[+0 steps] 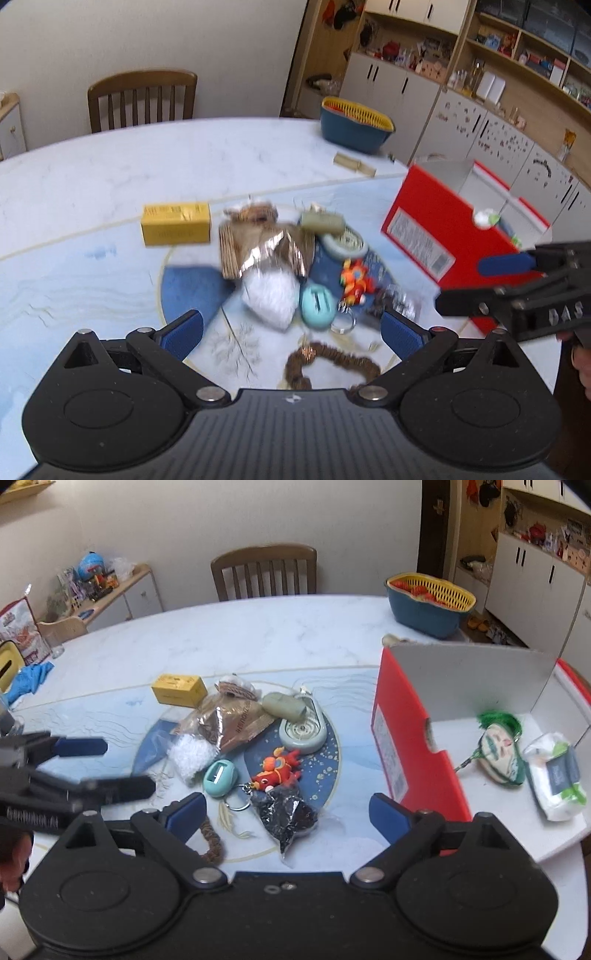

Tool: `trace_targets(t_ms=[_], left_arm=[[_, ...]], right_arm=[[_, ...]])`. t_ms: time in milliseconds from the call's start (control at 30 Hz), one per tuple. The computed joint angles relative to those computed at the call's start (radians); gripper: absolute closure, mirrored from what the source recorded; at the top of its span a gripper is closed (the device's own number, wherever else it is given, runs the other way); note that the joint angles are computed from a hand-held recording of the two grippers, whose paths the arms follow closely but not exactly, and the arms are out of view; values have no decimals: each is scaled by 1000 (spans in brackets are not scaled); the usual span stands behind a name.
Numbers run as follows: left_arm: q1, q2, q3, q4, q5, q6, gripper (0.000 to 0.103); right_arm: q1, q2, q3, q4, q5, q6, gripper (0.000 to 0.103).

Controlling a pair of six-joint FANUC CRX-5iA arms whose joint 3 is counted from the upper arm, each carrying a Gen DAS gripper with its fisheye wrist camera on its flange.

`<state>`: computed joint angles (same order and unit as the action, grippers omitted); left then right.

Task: Organize objects
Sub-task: 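Grasp the brown bead bracelet with the left tool while the right tool grasps the black bead bag, then carry the bracelet with the left tool while the right tool carries the black bag into the box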

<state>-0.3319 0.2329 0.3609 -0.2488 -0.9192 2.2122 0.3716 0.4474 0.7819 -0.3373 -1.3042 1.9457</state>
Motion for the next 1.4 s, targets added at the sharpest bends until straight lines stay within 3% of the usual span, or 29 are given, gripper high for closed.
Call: trace_targets(t_ms=[400, 467, 533, 767, 833, 1067, 1133, 1200, 1233, 1367, 1400], left_arm=[[-4, 46, -11, 62, 2, -63, 1], [-7, 50, -7, 57, -3, -61, 5], [-9, 59, 4, 53, -17, -67, 22], [-17, 71, 22, 46, -45, -73, 33], [-21, 75, 33, 35, -58, -63, 47], [-36, 104, 94, 5, -131, -72, 81], [-41, 112, 110, -4, -152, -66, 90], [-43, 115, 116, -6, -160, -67, 92], [-44, 115, 116, -7, -160, -66, 92], [-46, 115, 118, -5, -165, -56, 94], [-47, 114, 117, -3, -165, -51, 94]], right_arm=[[32, 45, -22, 71, 20, -56, 22], [31, 51, -20, 68, 18, -55, 25], [33, 55, -23, 70, 25, -56, 28], [39, 66, -21, 71, 25, -51, 35], [42, 65, -24, 72, 33, -46, 37], [39, 55, -34, 58, 42, -21, 45], [33, 56, -25, 36, 26, -5, 64], [35, 49, -32, 38, 28, 5, 67], [33, 48, -33, 34, 27, 13, 77], [29, 34, -52, 29, 41, 29, 85], [25, 32, -51, 21, 39, 32, 94]])
